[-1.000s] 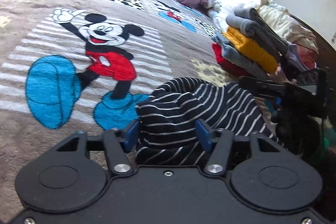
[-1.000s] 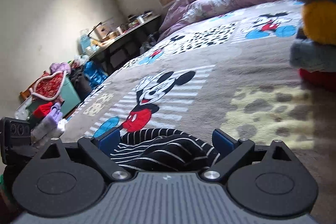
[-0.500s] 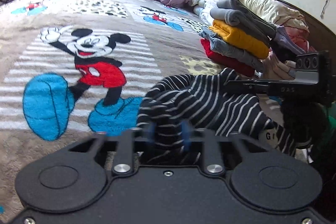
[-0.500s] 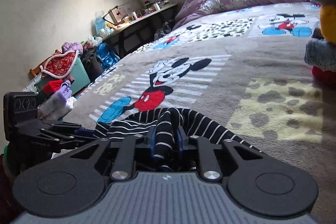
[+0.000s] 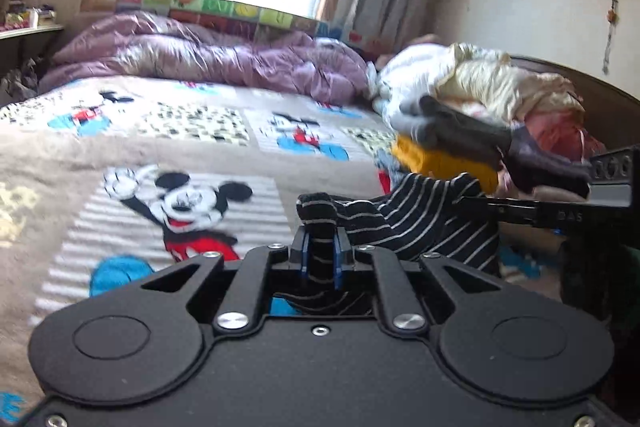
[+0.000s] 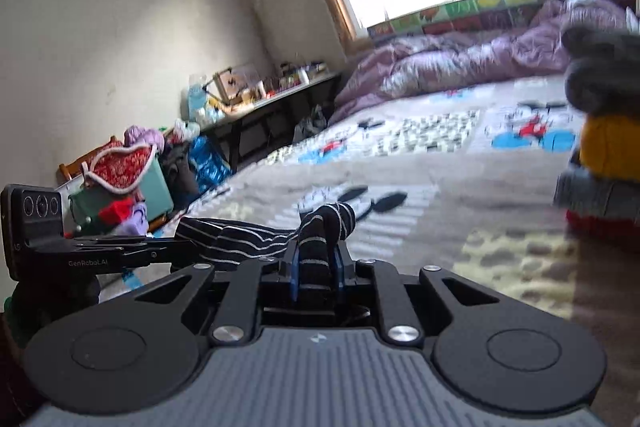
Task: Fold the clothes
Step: 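Lift the garment with both grippers, shake it out, and lay it flat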
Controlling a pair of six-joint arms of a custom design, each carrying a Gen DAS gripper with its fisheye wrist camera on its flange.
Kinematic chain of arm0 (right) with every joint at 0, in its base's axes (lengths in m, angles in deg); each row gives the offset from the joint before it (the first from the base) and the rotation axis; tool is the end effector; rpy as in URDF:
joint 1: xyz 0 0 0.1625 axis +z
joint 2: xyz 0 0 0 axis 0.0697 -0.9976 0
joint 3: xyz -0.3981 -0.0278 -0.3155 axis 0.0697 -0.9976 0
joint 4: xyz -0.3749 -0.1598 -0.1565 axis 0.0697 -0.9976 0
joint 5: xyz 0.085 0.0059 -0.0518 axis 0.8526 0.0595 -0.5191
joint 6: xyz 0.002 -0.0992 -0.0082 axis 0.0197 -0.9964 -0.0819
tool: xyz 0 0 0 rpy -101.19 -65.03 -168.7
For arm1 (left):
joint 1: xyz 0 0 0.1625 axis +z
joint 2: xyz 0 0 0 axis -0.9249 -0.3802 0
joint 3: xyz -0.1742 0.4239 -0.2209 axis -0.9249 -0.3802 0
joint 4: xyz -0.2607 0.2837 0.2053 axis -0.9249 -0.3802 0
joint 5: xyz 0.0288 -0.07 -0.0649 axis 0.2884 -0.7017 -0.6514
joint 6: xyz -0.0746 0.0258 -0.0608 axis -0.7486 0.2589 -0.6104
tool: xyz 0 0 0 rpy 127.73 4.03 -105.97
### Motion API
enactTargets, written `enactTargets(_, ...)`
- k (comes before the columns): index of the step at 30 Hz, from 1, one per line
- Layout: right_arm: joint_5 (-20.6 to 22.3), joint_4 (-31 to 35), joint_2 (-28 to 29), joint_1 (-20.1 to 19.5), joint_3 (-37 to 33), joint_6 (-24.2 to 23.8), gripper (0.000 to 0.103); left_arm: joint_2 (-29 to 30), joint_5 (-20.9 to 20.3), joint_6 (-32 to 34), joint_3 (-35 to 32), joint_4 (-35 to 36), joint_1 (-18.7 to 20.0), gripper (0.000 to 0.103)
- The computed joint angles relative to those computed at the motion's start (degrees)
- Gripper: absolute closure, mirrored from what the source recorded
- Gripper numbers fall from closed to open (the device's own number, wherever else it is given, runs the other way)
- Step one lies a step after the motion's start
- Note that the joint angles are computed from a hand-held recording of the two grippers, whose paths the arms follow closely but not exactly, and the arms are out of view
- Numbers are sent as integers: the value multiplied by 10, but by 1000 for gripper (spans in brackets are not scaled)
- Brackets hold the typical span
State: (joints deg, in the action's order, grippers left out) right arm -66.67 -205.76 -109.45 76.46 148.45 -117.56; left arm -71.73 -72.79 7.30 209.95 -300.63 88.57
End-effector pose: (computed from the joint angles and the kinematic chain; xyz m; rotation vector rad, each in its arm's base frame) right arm 0.0980 -0.5106 0.2279 -1.3359 2.4732 -0.7825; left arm -0.2227 -0.3284 0.1433 0.3875 2.1834 -1.4908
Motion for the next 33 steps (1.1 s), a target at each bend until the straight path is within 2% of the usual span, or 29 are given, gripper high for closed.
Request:
enactTargets(4, 0, -11, -15, 27, -5, 15, 85, -42, 23, 41, -28, 45, -6, 94)
enactTargets(10, -23, -31, -7, 75, -38, 59, 85, -107, 37, 141, -81, 104, 16, 95)
enactTargets(17, -57, -46, 27, 126, -95, 107, 85, -132, 42, 271, -146, 97, 48, 95)
enactTargets(21, -77, -46, 49, 155, -136, 129, 85, -137, 45, 361, -187, 65, 61, 95)
enactTargets(25, -92, -63, 69, 180, -172, 151, 85, -128, 53, 488, -242, 5, 74, 95)
enactTargets(30, -89, -108, 99, 200, -217, 186, 86, -102, 48, 699, -328, -132, 92, 95)
enactTargets(33, -90, -150, 119, 209, -238, 204, 86, -85, 24, 827, -378, -232, 104, 95)
